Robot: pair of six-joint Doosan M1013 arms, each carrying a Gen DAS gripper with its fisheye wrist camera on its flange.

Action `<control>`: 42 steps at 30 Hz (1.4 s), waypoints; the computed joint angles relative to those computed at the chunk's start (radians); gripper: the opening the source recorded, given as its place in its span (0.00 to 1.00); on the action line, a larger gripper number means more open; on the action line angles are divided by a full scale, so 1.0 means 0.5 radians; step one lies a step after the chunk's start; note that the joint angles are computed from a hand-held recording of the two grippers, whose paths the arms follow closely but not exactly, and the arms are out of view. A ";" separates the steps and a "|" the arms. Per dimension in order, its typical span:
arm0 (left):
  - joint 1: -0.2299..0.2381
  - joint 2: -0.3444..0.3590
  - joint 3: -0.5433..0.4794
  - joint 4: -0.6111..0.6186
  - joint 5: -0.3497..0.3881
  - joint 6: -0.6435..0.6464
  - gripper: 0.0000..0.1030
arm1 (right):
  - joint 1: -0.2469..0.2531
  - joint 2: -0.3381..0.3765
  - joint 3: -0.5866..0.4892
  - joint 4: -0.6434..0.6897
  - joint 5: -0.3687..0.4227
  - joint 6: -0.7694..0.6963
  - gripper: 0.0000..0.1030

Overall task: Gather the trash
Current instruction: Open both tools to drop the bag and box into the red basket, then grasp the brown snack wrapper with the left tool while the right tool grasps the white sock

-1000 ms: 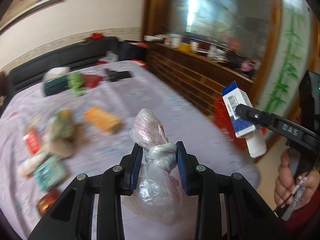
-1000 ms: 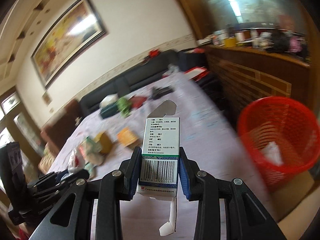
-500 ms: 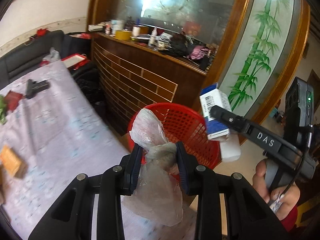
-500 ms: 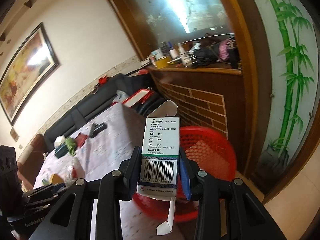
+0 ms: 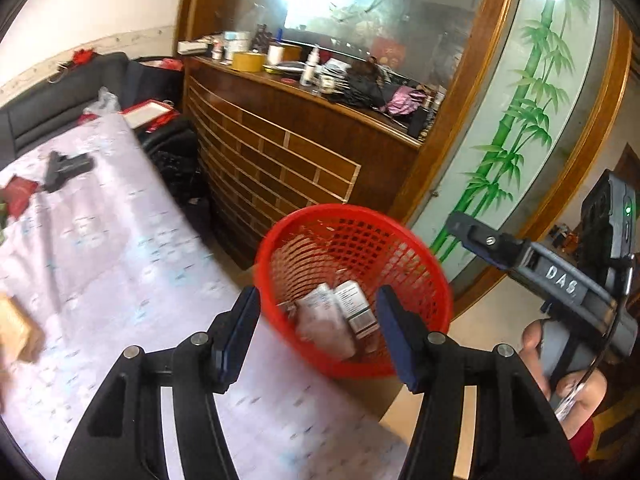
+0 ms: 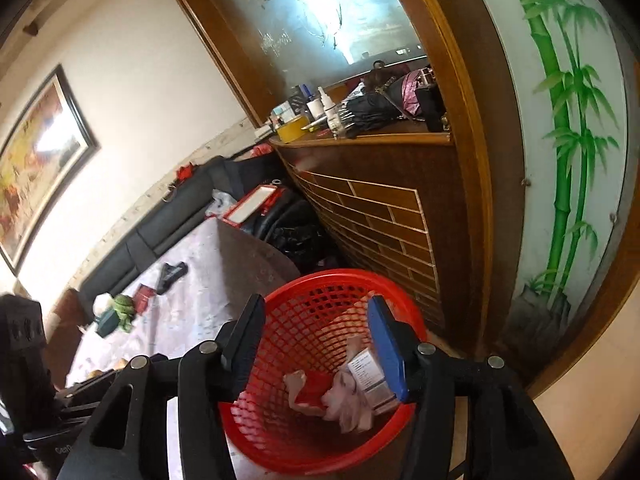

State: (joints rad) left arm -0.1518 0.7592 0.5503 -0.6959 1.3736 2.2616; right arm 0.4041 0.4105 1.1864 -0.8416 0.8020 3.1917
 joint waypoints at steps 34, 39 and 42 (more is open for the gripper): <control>0.679 -0.045 0.275 0.450 -0.359 -0.202 0.74 | 0.271 0.845 -1.377 1.148 0.345 -1.660 0.56; 0.632 -0.056 0.333 0.584 -0.388 -0.190 0.59 | 0.282 0.897 -1.484 1.158 0.420 -1.718 0.56; 0.632 -0.071 0.368 0.593 -0.437 -0.218 0.42 | 0.281 0.958 -1.614 1.213 0.485 -1.787 0.56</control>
State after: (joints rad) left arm 0.1643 0.7239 0.7345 -0.3993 1.1553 2.1528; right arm 0.5444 0.8893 0.3796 -0.2350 1.0445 2.2981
